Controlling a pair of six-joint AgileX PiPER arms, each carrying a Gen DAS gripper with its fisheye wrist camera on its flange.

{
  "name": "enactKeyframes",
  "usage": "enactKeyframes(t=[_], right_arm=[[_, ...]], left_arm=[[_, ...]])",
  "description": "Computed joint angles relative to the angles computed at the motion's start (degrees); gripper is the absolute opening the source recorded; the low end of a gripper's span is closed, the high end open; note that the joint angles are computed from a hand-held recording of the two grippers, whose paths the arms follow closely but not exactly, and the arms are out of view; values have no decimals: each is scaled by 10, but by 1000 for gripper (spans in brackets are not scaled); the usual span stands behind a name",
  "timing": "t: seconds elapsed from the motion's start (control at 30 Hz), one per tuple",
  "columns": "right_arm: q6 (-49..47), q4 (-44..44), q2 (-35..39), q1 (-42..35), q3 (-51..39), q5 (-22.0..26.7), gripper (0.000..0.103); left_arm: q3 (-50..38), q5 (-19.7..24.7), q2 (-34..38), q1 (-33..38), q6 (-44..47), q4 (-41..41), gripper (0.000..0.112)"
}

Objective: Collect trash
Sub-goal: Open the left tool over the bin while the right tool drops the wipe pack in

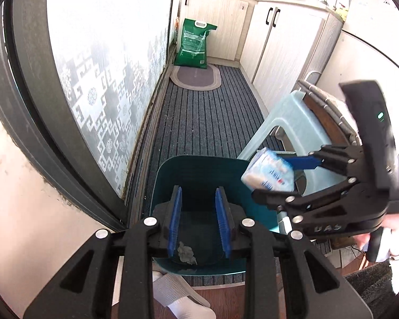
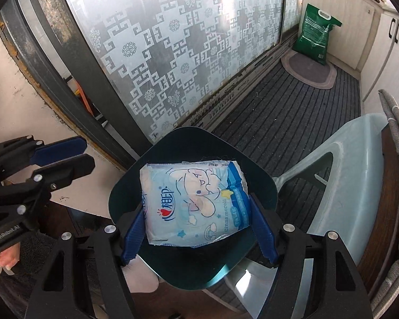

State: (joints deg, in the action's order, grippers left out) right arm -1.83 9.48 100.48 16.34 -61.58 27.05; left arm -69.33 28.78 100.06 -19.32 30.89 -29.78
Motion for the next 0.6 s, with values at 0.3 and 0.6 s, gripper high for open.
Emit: enactKeyframes(t=[0.3, 0.6], right_arm=[[32, -36, 55, 24, -12, 4, 72], [44, -49, 88, 33, -9, 4, 83]], left_arm=[[9, -4, -73, -3, 34, -47, 26], [12, -5, -119, -17, 11, -42, 26]])
